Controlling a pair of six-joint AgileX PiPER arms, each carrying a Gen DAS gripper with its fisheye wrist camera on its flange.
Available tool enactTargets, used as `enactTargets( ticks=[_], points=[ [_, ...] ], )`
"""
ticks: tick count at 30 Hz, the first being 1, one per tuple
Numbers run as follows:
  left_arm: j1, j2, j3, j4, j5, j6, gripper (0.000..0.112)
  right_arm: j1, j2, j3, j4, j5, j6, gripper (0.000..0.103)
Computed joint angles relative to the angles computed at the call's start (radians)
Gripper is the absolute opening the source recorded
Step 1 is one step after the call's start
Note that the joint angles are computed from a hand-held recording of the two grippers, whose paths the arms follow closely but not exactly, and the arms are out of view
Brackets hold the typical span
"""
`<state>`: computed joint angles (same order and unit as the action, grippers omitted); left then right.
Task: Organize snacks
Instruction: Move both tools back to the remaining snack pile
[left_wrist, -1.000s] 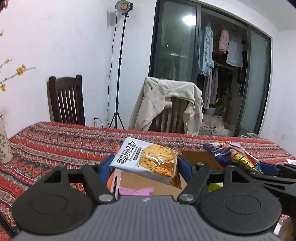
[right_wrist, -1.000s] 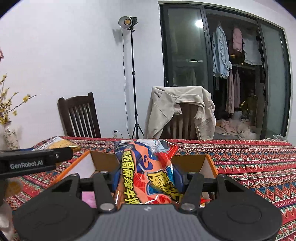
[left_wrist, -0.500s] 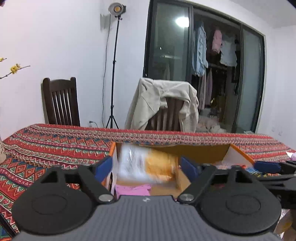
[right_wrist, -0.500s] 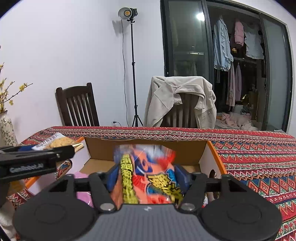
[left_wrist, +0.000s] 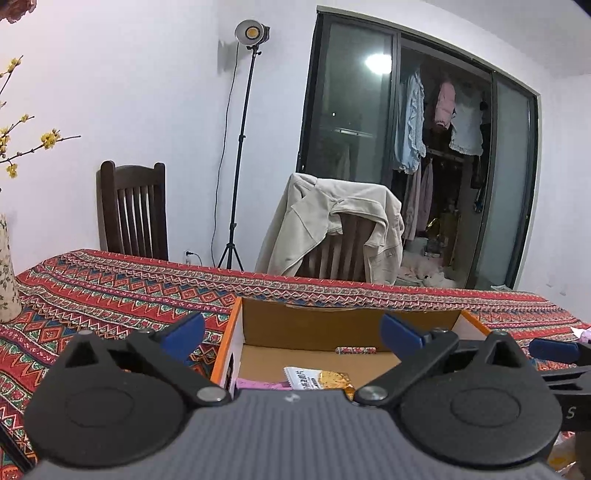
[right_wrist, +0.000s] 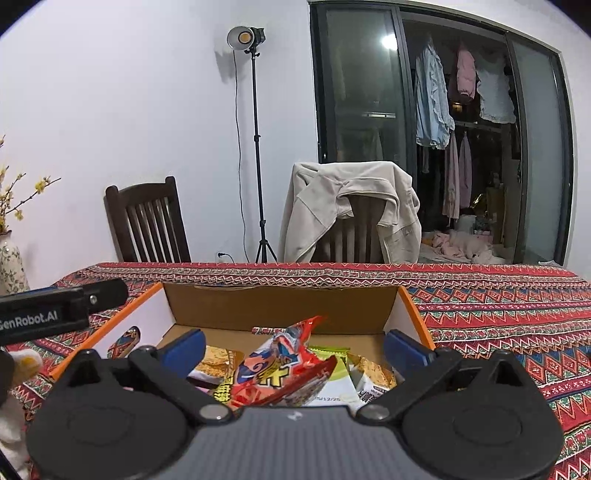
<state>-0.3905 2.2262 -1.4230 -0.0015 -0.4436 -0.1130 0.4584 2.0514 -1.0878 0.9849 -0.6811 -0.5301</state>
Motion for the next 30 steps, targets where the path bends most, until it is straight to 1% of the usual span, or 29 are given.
enactTargets(
  ticks=[5, 9, 11, 14, 16, 20, 22, 30],
  points=[
    [0.004, -0.041, 0.036, 0.051, -0.007, -0.054, 0.103, 0.026, -0.024, 0.017, 0.032, -0.029, -0.03, 0.103],
    [-0.003, -0.08, 0.059, 0.031, 0.004, -0.042, 0.103, 0.049, -0.046, 0.018, 0.077, -0.043, -0.08, 0.103],
    [0.003, -0.102, 0.073, 0.058, 0.013, -0.078, 0.103, 0.059, -0.067, 0.025, 0.103, -0.046, -0.102, 0.103],
    [0.009, -0.131, 0.092, 0.079, 0.029, -0.101, 0.103, 0.081, -0.106, 0.059, 0.124, -0.058, -0.113, 0.103],
    [0.01, -0.157, 0.122, 0.073, 0.026, -0.095, 0.103, 0.103, -0.127, 0.085, 0.151, -0.077, -0.128, 0.103],
    [0.019, -0.215, 0.203, 0.101, 0.006, -0.115, 0.103, 0.154, -0.175, 0.146, 0.195, -0.116, -0.133, 0.103],
    [0.02, -0.244, 0.25, 0.092, -0.01, -0.102, 0.103, 0.184, -0.196, 0.168, 0.224, -0.136, -0.147, 0.103],
    [0.037, -0.361, 0.448, 0.089, -0.07, -0.085, 0.103, 0.342, -0.259, 0.287, 0.319, -0.245, -0.13, 0.103]
  ],
)
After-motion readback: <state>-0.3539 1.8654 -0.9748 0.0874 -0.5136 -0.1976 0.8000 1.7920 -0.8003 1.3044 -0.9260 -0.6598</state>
